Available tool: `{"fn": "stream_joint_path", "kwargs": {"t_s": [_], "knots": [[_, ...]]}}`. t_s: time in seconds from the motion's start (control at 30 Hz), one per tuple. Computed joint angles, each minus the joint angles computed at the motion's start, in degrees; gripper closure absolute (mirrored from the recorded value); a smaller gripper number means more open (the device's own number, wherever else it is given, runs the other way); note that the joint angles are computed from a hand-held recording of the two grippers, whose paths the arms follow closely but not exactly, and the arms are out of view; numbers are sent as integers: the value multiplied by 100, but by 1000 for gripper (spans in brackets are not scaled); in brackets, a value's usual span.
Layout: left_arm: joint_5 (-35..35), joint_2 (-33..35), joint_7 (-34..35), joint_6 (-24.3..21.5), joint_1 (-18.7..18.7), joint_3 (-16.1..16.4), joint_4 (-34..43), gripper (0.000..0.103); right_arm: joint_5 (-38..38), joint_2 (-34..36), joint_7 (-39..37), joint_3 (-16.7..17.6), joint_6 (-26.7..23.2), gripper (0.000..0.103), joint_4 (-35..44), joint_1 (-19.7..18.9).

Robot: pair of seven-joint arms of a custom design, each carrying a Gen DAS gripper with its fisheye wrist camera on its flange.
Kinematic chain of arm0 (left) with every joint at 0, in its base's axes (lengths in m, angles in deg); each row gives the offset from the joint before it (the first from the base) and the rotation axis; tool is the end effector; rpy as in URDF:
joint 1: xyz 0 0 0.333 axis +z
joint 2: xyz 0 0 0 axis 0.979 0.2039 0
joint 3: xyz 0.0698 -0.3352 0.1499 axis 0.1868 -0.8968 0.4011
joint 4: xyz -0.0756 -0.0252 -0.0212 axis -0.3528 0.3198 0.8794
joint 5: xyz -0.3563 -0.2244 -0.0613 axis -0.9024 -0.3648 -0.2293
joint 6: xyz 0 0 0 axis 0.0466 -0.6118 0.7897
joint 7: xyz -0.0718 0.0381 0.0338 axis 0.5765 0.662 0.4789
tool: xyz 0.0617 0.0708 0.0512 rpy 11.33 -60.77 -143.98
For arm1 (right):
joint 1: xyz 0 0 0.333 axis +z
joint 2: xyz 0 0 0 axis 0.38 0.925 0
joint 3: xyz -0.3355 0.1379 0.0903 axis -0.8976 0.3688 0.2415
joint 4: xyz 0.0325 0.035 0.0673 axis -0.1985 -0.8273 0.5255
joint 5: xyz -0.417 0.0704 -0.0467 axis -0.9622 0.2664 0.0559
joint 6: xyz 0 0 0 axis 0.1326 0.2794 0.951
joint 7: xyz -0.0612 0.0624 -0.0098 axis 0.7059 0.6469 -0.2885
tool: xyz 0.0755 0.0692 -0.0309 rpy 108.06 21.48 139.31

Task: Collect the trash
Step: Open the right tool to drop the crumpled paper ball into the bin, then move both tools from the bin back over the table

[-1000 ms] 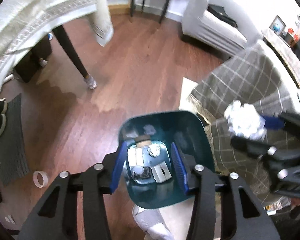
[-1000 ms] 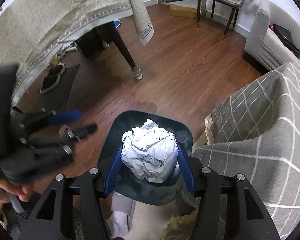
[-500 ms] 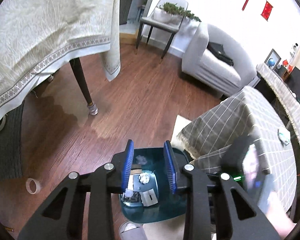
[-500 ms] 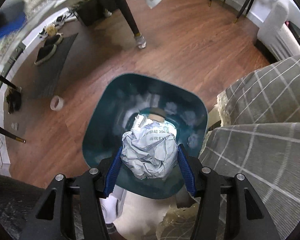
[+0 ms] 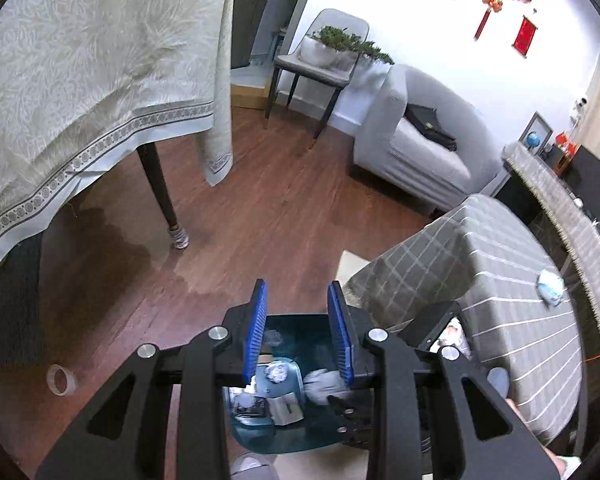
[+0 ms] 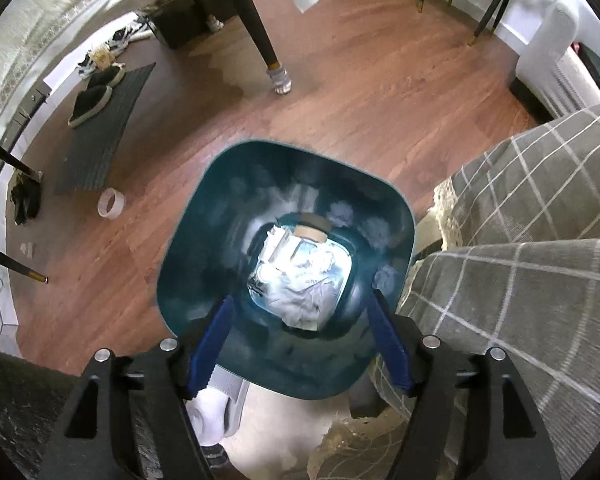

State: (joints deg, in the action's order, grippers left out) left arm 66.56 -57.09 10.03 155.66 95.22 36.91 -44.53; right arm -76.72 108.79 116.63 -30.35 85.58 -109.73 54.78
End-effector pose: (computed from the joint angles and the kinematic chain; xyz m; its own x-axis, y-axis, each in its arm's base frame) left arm 0.5733 -0.2027 0.4282 -0.1300 -0.9427 0.3072 -0.7372 -0.1153 -0.6658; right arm 0.6235 0.4292 0.3174 0.4134 -0.9086 -0.0593 -0.8894 -0.3890 -0.2402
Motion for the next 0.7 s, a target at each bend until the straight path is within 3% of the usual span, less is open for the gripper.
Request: {"fn": "stream_joint_path", "kwargs": {"t_s": [0.2, 0.27, 0.43, 0.5, 0.6, 0.7], "knots": [[263, -83, -244, 248, 325, -375, -25, 71, 162, -211, -80, 81, 325, 28, -232, -99], [371, -114, -398, 290, 270, -317, -26, 71, 192, -278, -105, 84, 434, 28, -298, -106], [730, -100, -831, 439, 774, -788, -13, 71, 219, -615, -137, 75, 890, 28, -595, -114], [767, -179, -887, 458, 432, -426, -13, 71, 176, -875, -160, 56, 1246, 29, -847, -107], [886, -232, -1074, 508, 217, -157, -17, 71, 28, -1197, -54, -49, 1688, 29, -1148, -52], [1081, -236, -1384, 553, 320, -210, 1, 70, -119, -1462, 147, -152, 2076, 29, -1393, -12]]}}
